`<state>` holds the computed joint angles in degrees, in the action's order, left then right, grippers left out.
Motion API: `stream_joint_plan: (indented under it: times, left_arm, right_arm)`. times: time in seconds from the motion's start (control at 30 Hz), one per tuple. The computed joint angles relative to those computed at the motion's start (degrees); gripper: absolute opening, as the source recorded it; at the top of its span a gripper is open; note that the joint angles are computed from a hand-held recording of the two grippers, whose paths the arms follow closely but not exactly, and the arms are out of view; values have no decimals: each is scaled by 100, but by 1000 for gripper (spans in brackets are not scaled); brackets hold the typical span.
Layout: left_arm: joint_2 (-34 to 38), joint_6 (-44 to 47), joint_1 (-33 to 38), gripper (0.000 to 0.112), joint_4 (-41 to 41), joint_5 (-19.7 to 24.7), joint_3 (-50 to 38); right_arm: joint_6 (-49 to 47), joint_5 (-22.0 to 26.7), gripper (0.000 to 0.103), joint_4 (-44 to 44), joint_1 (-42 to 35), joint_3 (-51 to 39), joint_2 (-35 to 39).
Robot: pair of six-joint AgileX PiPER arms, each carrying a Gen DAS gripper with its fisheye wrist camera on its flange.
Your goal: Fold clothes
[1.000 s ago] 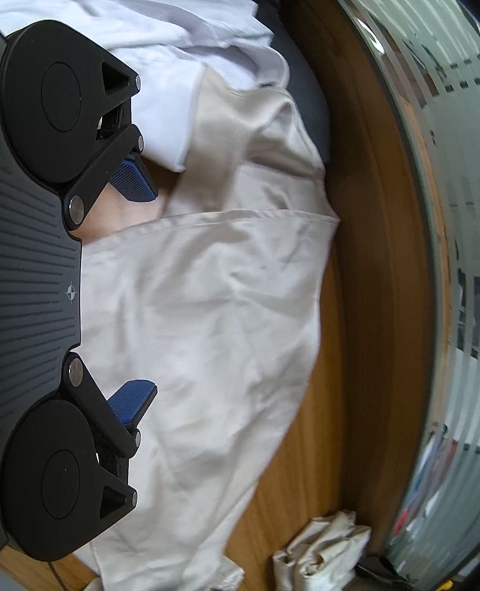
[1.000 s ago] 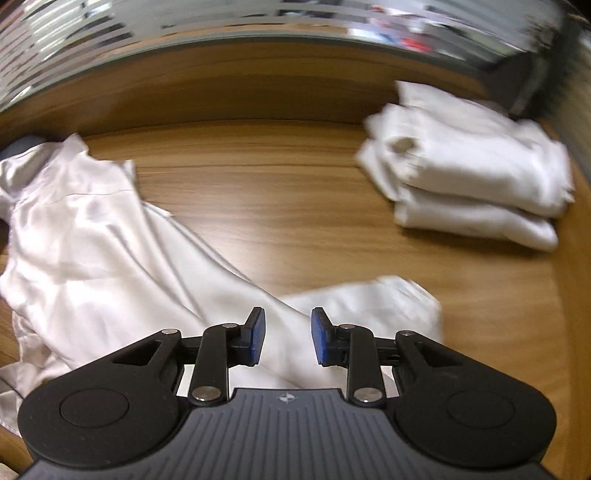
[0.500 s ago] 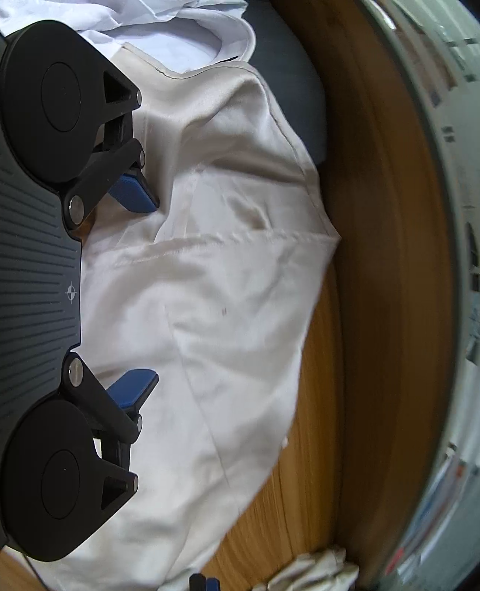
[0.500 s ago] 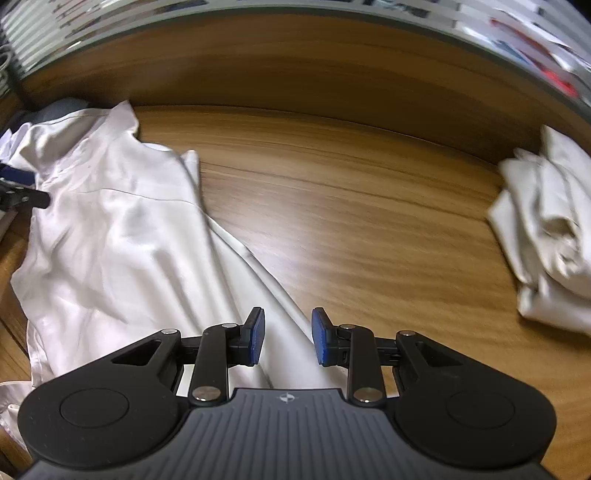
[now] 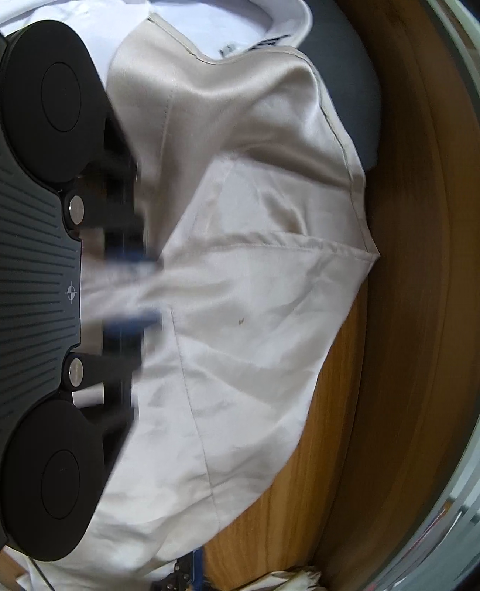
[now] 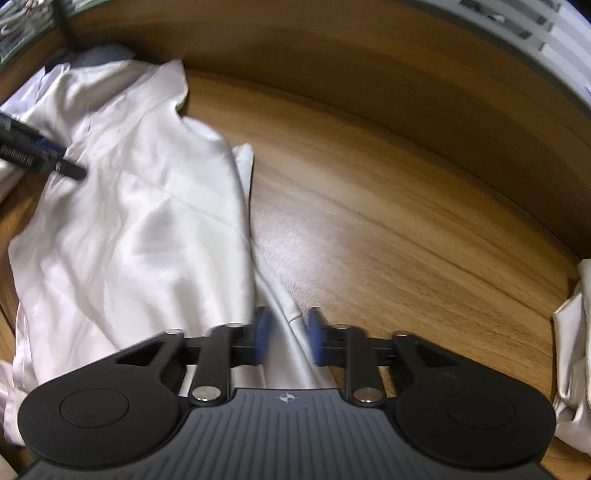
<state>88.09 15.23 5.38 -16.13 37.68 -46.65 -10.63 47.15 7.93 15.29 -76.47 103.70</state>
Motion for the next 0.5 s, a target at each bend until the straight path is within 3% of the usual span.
stream_joint_plan:
  times: [0.23, 0.37, 0.5]
  left_arm:
    - [-849, 683, 602, 2, -785, 307, 268]
    - [-1506, 1169, 1148, 2, -1045, 1042, 341]
    - [-2218, 1591, 1785, 2, -1172, 2017, 354]
  right_arm:
    - [784, -166, 2, -518, -42, 418, -743]
    - [1673, -42, 2, -1135, -131, 793, -1673]
    - [2208, 509, 2, -1551, -385, 1020, -2743]
